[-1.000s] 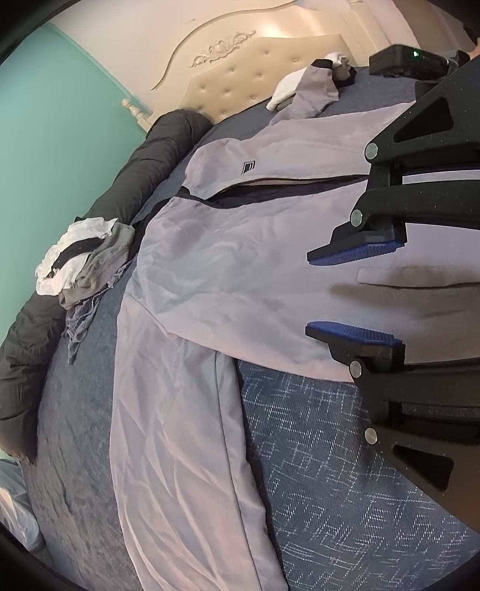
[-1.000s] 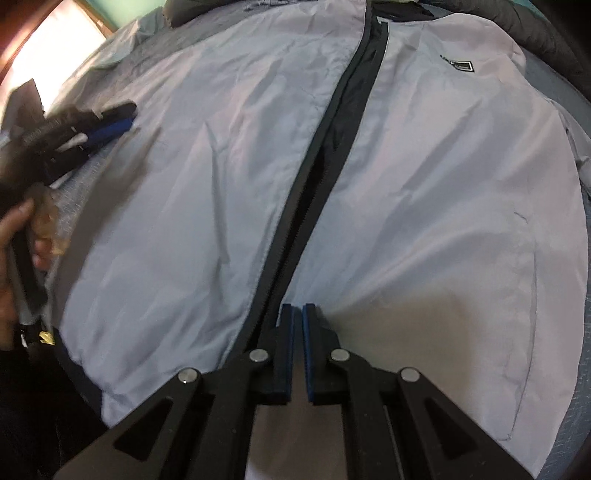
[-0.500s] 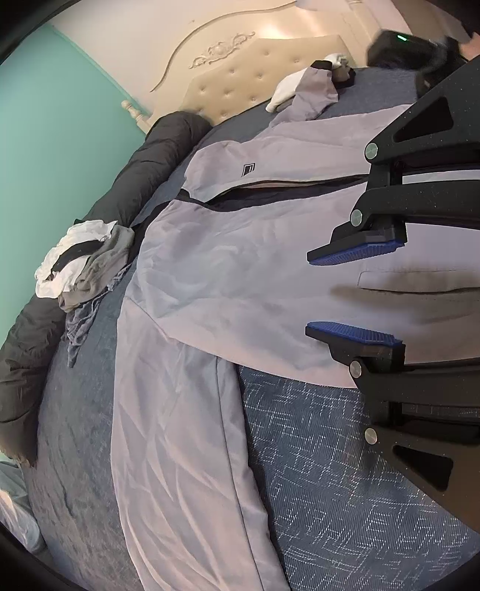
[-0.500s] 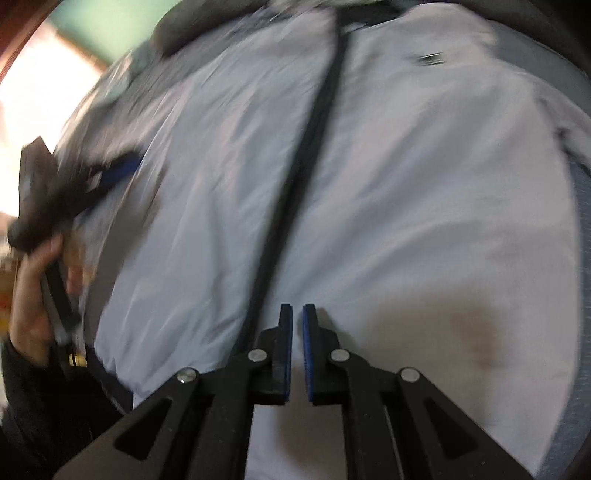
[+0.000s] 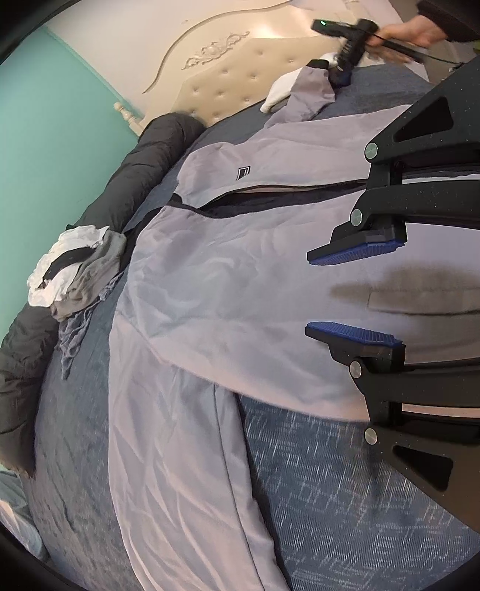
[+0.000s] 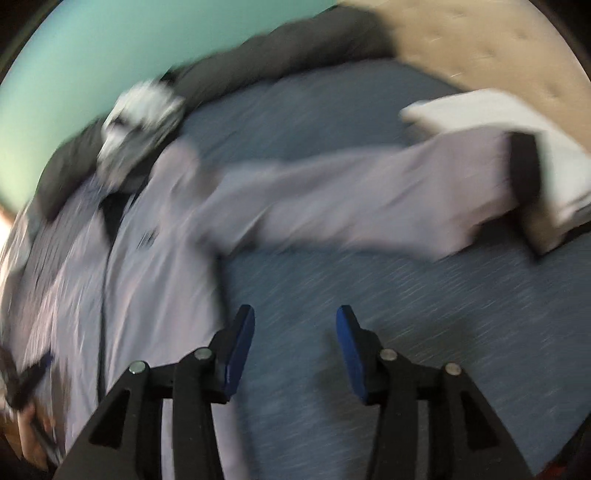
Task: Fold clothes
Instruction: 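Release the zipper and grasp the black sleeve cuff with the right tool, then pull the sleeve cuff straight along the pillow with the right tool and release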
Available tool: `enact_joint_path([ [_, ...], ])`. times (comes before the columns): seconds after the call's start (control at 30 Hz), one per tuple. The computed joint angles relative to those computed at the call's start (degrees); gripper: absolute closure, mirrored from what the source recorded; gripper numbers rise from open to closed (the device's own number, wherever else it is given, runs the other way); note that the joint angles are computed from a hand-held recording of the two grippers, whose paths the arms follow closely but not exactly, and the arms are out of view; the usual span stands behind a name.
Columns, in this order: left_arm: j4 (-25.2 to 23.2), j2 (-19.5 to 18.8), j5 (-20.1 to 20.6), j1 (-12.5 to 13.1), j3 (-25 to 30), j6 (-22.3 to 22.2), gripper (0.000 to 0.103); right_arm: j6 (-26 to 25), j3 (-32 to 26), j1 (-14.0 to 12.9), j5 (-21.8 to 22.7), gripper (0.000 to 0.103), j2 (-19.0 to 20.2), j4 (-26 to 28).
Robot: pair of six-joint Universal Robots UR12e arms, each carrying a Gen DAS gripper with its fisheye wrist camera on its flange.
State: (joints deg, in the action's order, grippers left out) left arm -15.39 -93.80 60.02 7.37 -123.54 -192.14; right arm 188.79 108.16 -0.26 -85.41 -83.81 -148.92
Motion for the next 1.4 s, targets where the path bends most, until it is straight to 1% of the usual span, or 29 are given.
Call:
enact_joint_path([
  [0.07,0.0,-0.32,0.22,-0.54,0.39,0.06,0.068,-1.16,-0.29,-2.13,-2.9,0.05,-0.47,-1.46],
  [0.1,-0.04,-0.5,0.42,-0.82,0.59,0.06,0.068,-1.56,-0.49,-3.21,-4.24,0.047,-0.82,-2.06],
  [0.13,-0.11,-0.68,0.7,-1.09,0.8,0.03,0.068,-1.33,-0.46,-4.57,-4.41,0.044,-1.18,-2.07],
  [0.17,-0.19,-0.86,0.98,-1.37,1.0,0.0,0.068,-0.99,-0.44,-5.99,-4.38,0.044,-1.51,-1.97],
  [0.23,-0.37,-1.17,1.32,-1.82,1.36,0.04,0.068,0.78,-1.34,-7.86,-3.22,0.044,-1.47,0.17],
  [0.33,-0.46,-1.57,1.81,-2.44,1.88,0.3,0.068,2.3,-1.6,-8.34,-4.27,0.044,-1.27,0.97],
  [0.37,-0.41,-1.68,2.03,-2.6,2.02,0.31,0.068,2.32,-1.59,-8.63,-4.01,0.044,-1.2,1.33],
  [0.47,-0.44,-1.9,2.34,-2.79,2.18,0.27,0.068,3.24,-2.7,-9.41,-2.14,0.044,0.2,2.37],
  [0.53,-0.62,-1.97,2.57,-2.89,2.28,0.38,0.068,3.96,-3.31,-9.34,-1.15,0.044,1.49,1.74],
  [0.6,-0.62,-1.94,2.71,-2.88,2.28,0.53,0.068,4.06,-3.71,-9.71,-0.33,0.044,1.95,1.6],
  [0.63,-0.6,-1.92,2.79,-2.86,2.28,0.58,0.068,4.08,-3.91,-9.91,0.08,0.046,2.14,1.56],
  [0.67,-0.58,-1.92,2.87,-2.86,2.28,0.59,0.068,4.56,-4.03,-9.98,0.18,0.049,2.47,1.09],
  [0.7,-0.56,-1.94,2.95,-2.86,2.3,0.57,0.068,5.11,-4.15,-10.03,0.22,0.065,2.82,0.54],
  [0.73,-0.54,-1.97,3.02,-2.87,2.32,0.54,0.068,5.67,-4.26,-10.02,-0.31,0.074,3.09,0.0],
  [0.77,-0.52,-1.99,3.1,-2.87,2.33,0.52,0.068,5.87,-4.44,-10.03,-0.47,0.076,3.35,-0.17],
  [0.8,-0.59,-2.0,3.18,-2.88,2.35,0.57,0.068,5.59,-4.63,-10.12,-0.43,0.083,3.46,-0.11],
  [0.83,-0.68,-2.03,3.24,-2.88,2.39,0.61,0.068,5.25,-4.82,-10.21,-0.36,0.089,3.54,-0.03],
  [0.9,-0.77,-2.13,3.33,-2.9,2.5,0.58,0.068,4.78,-5.08,-10.28,-0.3,0.091,3.65,-0.15],
  [1.03,-0.89,-2.21,3.56,-3.01,2.59,0.55,0.068,2.1,-4.97,-10.23,-0.43,0.092,2.87,-3.8],
  [1.23,-0.75,-2.13,4.22,-3.23,2.6,0.88,0.068,-0.36,-7.5,-11.7,0.02,0.093,2.12,-6.8],
  [1.3,-0.52,-2.09,4.4,-3.27,2.56,0.83,0.068,-1.4,-8.93,-12.23,-0.71,0.093,2.28,-6.95],
  [1.4,-0.44,-2.13,4.71,-3.47,2.65,0.85,0.068,-1.63,-10.47,-13.09,-1.84,0.093,2.68,-6.81],
])
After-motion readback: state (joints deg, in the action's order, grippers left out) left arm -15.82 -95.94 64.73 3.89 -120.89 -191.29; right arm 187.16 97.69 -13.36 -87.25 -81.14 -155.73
